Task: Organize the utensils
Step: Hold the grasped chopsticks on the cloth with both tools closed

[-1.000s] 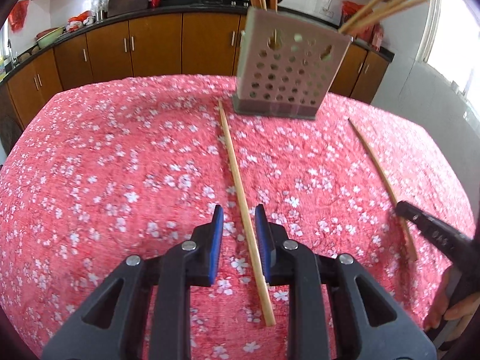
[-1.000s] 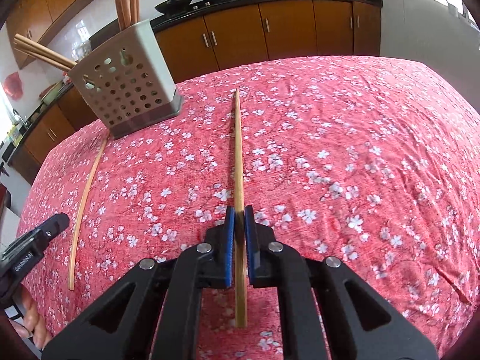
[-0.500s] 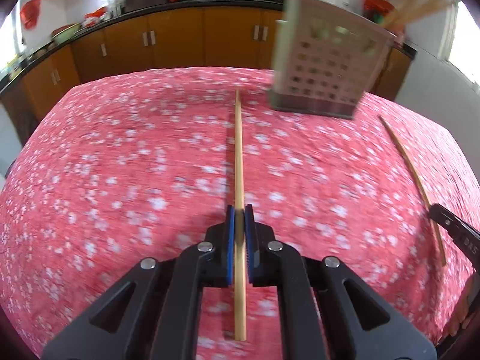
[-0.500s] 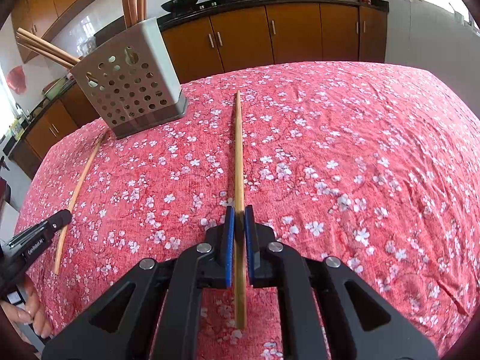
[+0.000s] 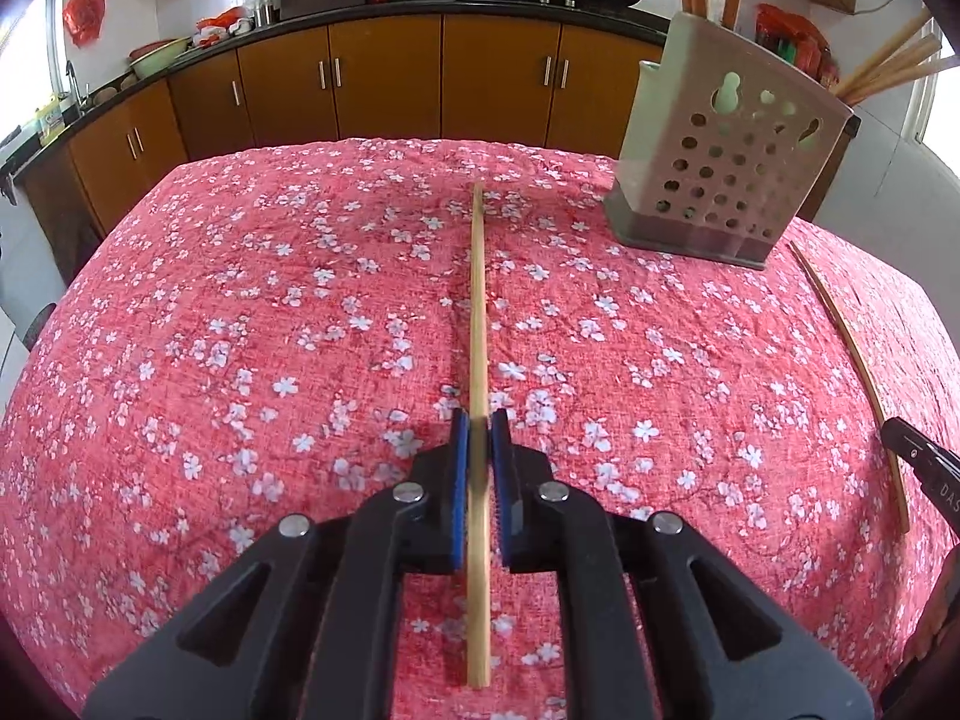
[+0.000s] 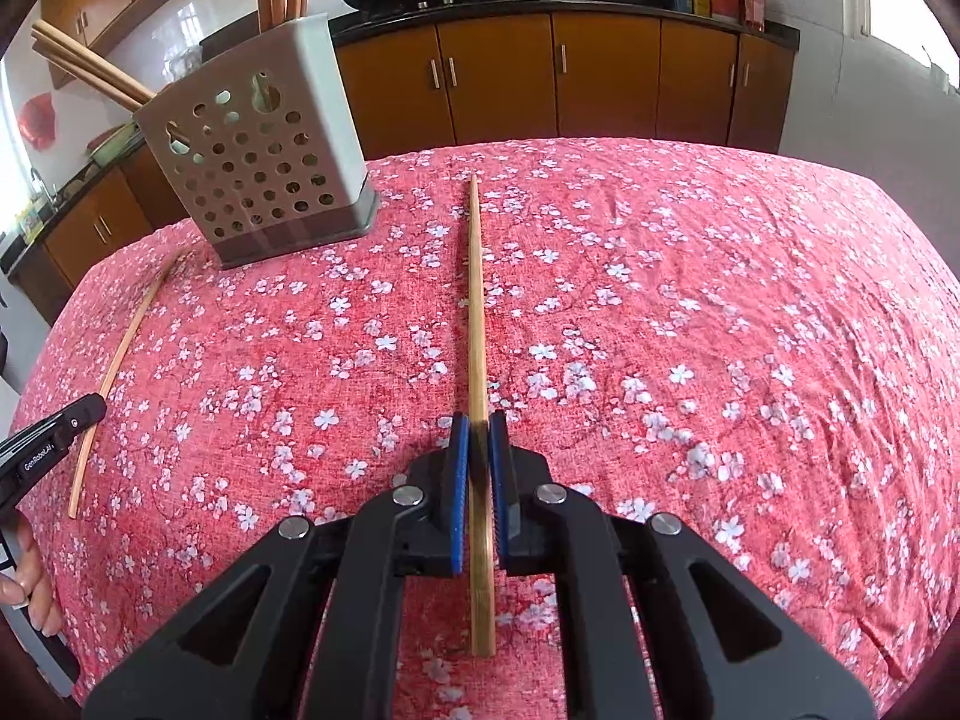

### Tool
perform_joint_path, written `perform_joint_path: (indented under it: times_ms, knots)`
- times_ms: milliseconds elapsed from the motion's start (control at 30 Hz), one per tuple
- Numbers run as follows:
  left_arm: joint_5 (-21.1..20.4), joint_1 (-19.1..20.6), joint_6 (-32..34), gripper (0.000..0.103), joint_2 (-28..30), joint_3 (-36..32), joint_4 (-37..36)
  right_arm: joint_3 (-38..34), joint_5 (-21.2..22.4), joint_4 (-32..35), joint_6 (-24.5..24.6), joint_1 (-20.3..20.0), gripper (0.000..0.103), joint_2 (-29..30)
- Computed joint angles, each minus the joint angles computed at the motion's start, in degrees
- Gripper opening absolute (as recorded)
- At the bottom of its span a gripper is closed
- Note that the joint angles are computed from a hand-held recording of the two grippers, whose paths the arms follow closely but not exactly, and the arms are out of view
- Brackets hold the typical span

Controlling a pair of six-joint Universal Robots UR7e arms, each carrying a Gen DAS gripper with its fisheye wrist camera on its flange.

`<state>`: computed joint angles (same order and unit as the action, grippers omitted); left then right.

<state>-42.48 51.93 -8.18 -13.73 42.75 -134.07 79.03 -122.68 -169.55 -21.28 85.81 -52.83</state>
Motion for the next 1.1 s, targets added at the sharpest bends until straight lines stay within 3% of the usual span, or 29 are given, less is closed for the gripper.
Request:
perform_joint_path:
  times_ms: [1100]
  knots:
    - [-2.14,0.37,4.91,0.011,-0.44,0.8,-0.94,-0.3,-0.94,-0.12,-1.46,0.12,0.008,0.24]
